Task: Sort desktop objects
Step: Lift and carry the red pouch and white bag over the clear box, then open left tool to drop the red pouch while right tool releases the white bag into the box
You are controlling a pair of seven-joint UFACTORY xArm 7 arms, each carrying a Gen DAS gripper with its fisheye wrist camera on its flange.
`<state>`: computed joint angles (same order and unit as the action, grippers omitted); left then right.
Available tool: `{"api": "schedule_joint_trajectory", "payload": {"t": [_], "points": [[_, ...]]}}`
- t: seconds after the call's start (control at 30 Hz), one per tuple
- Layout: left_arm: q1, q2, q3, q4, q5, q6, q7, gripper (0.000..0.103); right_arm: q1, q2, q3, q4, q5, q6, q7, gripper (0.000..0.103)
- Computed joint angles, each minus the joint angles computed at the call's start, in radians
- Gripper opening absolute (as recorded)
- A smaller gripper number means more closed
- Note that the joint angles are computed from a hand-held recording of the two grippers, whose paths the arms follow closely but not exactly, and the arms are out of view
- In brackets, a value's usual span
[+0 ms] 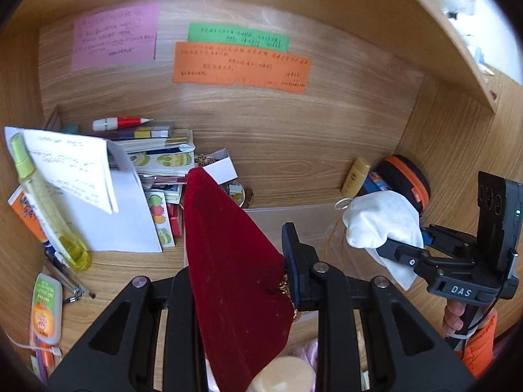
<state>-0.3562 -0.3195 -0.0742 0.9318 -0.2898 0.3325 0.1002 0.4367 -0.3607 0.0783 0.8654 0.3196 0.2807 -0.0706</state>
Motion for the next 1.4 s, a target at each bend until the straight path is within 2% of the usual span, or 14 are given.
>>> {"api": "schedule_joint_trajectory", "payload": {"t": [0.33, 0.57, 0.7, 0.87, 0.93, 1.0, 1.13, 1.3, 1.4], "points": [[0.042, 0.170, -0.022, 0.150, 0.037, 0.074, 0.002, 0.026, -0.022, 0.098, 0.018, 0.066, -0.016, 0.014, -0.003, 0.040], [0.063, 0.265, -0.048, 0.236, 0.070, 0.119, -0.003, 0.026, -0.046, 0.199, 0.044, 0.151, -0.041, 0.058, -0.005, 0.041], [0.071, 0.305, -0.058, 0.265, 0.108, 0.145, -0.022, 0.026, -0.067, 0.250, 0.065, 0.183, -0.081, 0.079, 0.017, 0.041], [0.076, 0.315, -0.063, 0.253, 0.168, 0.150, -0.059, 0.027, -0.090, 0.303, 0.092, 0.208, -0.209, 0.111, 0.097, 0.041], [0.078, 0.312, -0.063, 0.243, 0.168, 0.154, -0.055, 0.029, -0.093, 0.318, 0.101, 0.215, -0.286, 0.133, 0.144, 0.041], [0.079, 0.307, -0.062, 0.231, 0.174, 0.151, -0.061, 0.038, -0.091, 0.329, 0.107, 0.222, -0.346, 0.150, 0.172, 0.044], [0.081, 0.289, -0.061, 0.206, 0.169, 0.149, -0.054, 0.043, -0.081, 0.341, 0.113, 0.233, -0.452, 0.185, 0.225, 0.045], [0.081, 0.261, -0.060, 0.178, 0.172, 0.128, -0.057, 0.063, -0.078, 0.331, 0.111, 0.229, -0.488, 0.190, 0.249, 0.053], [0.079, 0.241, -0.058, 0.168, 0.159, 0.123, -0.053, 0.065, -0.077, 0.323, 0.113, 0.227, -0.519, 0.203, 0.273, 0.058]]}}
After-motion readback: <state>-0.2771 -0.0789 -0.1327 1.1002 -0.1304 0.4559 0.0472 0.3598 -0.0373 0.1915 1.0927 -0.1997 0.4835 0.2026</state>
